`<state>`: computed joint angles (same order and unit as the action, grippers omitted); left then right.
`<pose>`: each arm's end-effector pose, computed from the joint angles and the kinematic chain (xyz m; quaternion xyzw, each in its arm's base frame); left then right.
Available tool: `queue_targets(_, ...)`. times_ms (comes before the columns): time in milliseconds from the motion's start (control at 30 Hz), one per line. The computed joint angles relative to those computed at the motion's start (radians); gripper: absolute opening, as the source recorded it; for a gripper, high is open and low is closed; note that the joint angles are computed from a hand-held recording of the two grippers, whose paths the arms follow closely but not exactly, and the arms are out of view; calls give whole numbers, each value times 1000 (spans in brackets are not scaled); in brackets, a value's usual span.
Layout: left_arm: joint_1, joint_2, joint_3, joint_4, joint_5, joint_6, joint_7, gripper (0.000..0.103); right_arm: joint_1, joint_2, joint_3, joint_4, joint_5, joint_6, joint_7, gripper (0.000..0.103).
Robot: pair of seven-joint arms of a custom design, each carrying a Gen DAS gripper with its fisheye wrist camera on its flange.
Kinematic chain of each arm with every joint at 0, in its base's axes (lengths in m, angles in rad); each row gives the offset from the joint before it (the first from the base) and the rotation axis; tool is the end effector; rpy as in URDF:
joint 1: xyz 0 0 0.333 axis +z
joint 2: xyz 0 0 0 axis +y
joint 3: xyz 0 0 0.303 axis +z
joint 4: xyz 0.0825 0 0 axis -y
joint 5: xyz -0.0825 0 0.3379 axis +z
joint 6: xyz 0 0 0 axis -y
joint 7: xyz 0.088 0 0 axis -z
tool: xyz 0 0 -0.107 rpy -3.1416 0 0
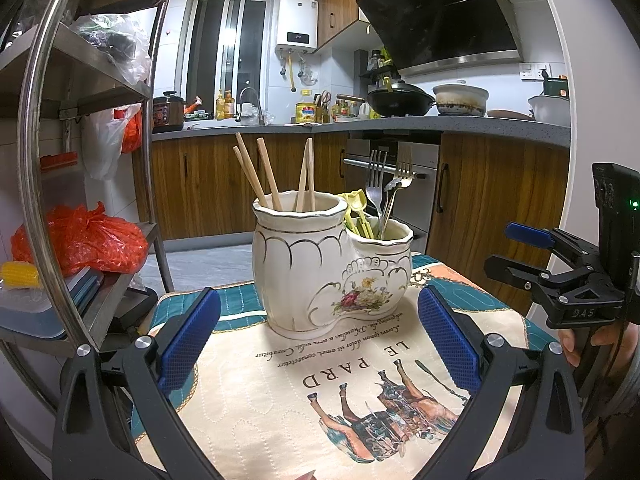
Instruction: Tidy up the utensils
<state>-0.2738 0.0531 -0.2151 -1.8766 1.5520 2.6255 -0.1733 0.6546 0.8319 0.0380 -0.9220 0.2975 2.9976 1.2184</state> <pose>0.4946 -0.2871 0.5432 -0.5943 0.5533 -0.4049 0.4204 0.6045 0.4544 0.5411 -0.7428 0.3240 -0.2419 0.5336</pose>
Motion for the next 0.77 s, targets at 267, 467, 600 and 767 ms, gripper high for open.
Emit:
queue_targets(267,0,-1,1,-1,2,-1,-2,97,0,-1,1,-2,0,1,0,97)
queue_targets(467,0,-1,0,-1,1,-1,-2,97,0,-2,1,-3,0,1,0,97)
queue_targets(600,0,-1,0,-2,-4,-7,0,97,0,-2,1,-3,0,1,0,97)
queue_targets(767,0,-6,-2,-7,-12,-20,0,98,-1,-2,1,-3,1,1,0,97)
